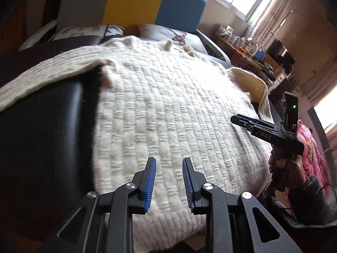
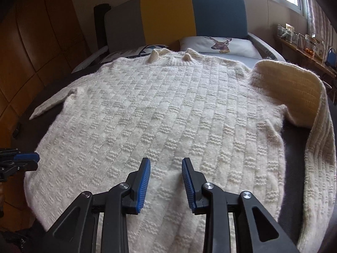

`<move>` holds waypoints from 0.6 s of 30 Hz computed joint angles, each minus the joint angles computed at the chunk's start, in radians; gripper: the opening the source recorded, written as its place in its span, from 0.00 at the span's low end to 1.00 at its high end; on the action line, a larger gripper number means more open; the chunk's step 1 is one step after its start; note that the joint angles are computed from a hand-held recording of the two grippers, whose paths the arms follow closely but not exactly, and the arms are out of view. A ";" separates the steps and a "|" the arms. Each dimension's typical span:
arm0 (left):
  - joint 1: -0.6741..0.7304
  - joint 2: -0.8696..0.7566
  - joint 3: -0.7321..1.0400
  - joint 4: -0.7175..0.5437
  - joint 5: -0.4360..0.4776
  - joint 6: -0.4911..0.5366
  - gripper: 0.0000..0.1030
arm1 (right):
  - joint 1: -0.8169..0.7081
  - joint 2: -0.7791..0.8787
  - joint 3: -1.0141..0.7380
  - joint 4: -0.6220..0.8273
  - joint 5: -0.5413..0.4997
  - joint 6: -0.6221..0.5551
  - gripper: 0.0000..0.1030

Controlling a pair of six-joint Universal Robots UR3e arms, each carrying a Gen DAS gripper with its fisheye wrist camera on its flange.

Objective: Fold clothes
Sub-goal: 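Grasp the other sleeve cuff with the right gripper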

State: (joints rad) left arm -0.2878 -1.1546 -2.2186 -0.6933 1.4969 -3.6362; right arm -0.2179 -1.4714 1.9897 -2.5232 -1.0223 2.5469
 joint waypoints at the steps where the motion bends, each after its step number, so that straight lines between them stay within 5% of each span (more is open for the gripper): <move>1: -0.017 -0.062 0.028 0.014 0.017 0.006 0.26 | -0.014 -0.001 0.008 -0.002 -0.014 -0.001 0.30; 10: -0.032 -0.174 0.069 0.004 0.060 0.015 0.26 | -0.097 -0.007 0.037 0.017 0.033 -0.051 0.30; 18: -0.053 -0.397 0.350 0.015 0.022 0.046 0.36 | -0.395 -0.221 0.205 -0.044 0.080 -0.111 0.32</move>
State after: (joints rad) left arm -0.3409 -1.5518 -1.8681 -0.6778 1.5191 -3.5899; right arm -0.6134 -1.6923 2.1952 -2.5672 -0.9423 2.4357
